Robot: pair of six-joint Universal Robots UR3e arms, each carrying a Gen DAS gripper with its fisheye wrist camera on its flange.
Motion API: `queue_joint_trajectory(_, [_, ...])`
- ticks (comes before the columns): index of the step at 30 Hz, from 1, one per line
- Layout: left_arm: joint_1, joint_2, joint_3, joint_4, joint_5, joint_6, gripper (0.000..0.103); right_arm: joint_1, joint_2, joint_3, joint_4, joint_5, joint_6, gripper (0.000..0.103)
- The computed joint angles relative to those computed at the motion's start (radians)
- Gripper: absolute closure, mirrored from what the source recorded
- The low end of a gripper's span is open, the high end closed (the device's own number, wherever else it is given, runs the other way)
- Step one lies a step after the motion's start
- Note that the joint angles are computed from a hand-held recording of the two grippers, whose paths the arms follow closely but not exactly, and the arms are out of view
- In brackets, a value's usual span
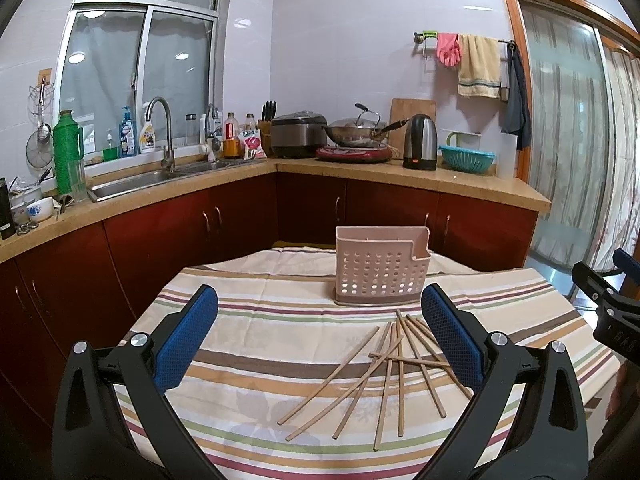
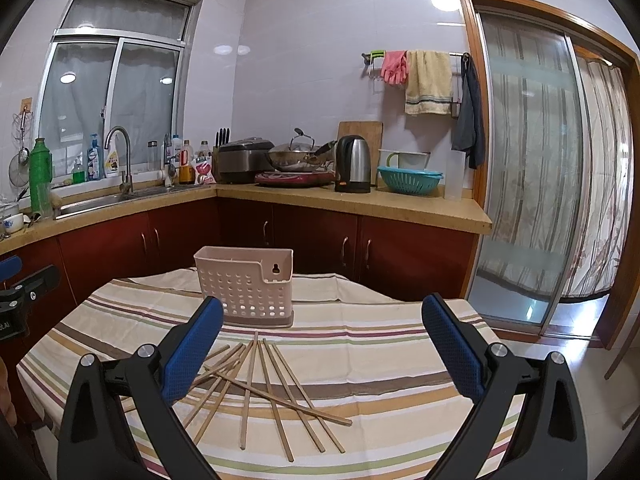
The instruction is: Organize utensils
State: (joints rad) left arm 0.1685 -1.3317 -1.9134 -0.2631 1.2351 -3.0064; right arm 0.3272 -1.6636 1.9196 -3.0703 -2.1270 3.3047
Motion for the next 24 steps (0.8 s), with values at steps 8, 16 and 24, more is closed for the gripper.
queue_joint_trajectory(8, [-0.02,-0.075,0.024,-0.006,0.029,0.007,0.004,-0.046,0.013,0.02,0.016,0.056,0.015,0.006])
queue_joint_trajectory(16, [-0.025,-0.158,0.015,0.083,0.027,0.049,0.004,-0.109,0.033,0.055,-0.009,0.135,0.016,0.006])
queue_joint_trajectory(24, [-0.016,-0.284,0.018,0.031,0.039,0.151,0.004,-0.187,0.073,0.121,-0.03,0.27,0.023,0.006])
